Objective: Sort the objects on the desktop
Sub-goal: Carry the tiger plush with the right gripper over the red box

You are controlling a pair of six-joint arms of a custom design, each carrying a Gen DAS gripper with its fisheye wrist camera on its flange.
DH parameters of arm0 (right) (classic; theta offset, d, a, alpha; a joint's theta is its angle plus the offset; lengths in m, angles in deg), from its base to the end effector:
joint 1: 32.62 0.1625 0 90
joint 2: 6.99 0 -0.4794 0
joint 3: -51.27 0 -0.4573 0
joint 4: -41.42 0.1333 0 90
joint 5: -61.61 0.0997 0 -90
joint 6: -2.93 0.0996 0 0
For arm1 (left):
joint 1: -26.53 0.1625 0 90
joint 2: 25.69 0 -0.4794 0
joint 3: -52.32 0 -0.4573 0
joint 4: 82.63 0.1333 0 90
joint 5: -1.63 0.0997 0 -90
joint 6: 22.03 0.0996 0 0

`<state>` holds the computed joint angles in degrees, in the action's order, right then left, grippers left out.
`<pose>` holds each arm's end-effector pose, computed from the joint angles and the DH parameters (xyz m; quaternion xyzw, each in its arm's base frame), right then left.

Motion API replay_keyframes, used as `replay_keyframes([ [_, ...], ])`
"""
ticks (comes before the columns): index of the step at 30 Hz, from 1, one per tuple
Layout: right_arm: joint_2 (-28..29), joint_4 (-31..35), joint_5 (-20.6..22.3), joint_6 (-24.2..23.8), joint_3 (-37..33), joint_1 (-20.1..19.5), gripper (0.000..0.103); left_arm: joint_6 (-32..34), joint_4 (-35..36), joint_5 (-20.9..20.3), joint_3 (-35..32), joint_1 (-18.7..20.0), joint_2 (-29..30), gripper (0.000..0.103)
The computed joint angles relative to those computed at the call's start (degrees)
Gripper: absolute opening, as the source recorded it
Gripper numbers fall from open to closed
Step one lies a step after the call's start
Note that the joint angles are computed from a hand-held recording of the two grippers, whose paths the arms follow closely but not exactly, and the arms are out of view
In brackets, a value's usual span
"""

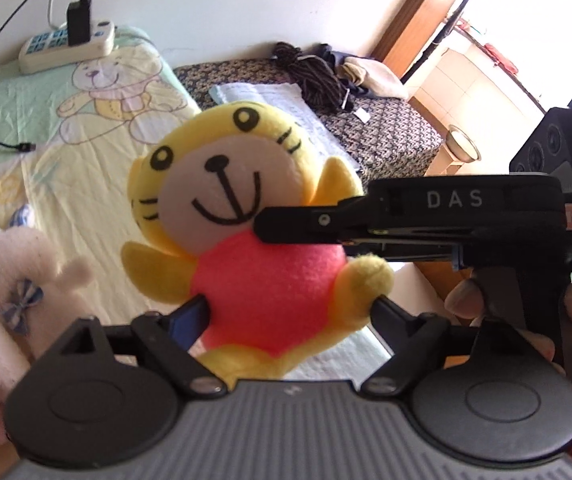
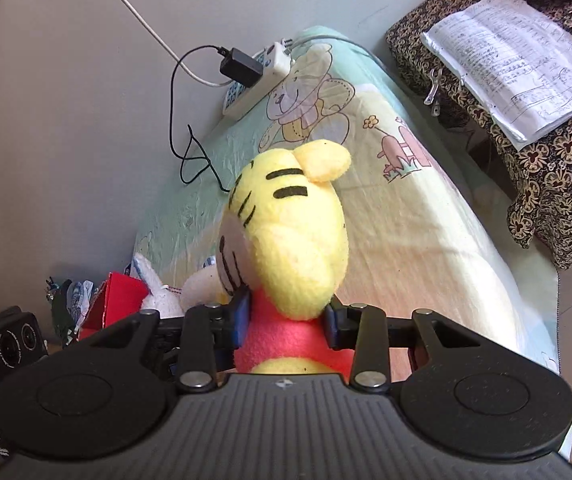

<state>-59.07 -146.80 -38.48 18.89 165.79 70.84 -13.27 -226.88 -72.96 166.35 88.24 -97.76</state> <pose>0.2627 -0.5998 0.1140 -0.0477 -0.9471 0.3172 0.0032 -0.1463 -0.6089 0.2403 0.2994 0.9388 -0.1272 0.1134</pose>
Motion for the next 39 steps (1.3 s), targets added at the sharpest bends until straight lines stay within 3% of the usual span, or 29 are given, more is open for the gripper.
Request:
replay_keyframes([
  [7, 0.7, -6.4, -1.9, -0.4, 0.7, 4.5, 0.039, 3.9, -3.7, 0.5, 4.0, -1.5, -7.4, 0.086],
  [12, 4.3, -8.6, -1.8, -1.7, -2.4, 9.0, 0.039, 7.6, -4.9, 1.8, 5.5, -0.6, -14.4, 0.086],
  [19, 13.1, -6.7, -3.8, -3.4, -12.8, 15.8, 0.039, 12.7, -0.9, 0.6, 3.3, 4.7, -22.9, 0.086],
  [24, 20.4, -2.9, -5.5, -3.4, -22.2, 18.9, 0.039, 17.3, 2.1, -0.8, -0.3, 9.8, -25.2, 0.086],
  [31, 29.9, 3.2, -15.3, -5.1, -34.6, 22.7, 0.038, 19.5, 8.2, -8.2, -7.7, 18.2, -22.1, 0.086],
  [39, 37.6, 13.2, -30.1, -6.6, -46.3, 25.2, 0.037, 19.9, 13.2, -14.5, -12.0, 24.4, -18.3, 0.086],
])
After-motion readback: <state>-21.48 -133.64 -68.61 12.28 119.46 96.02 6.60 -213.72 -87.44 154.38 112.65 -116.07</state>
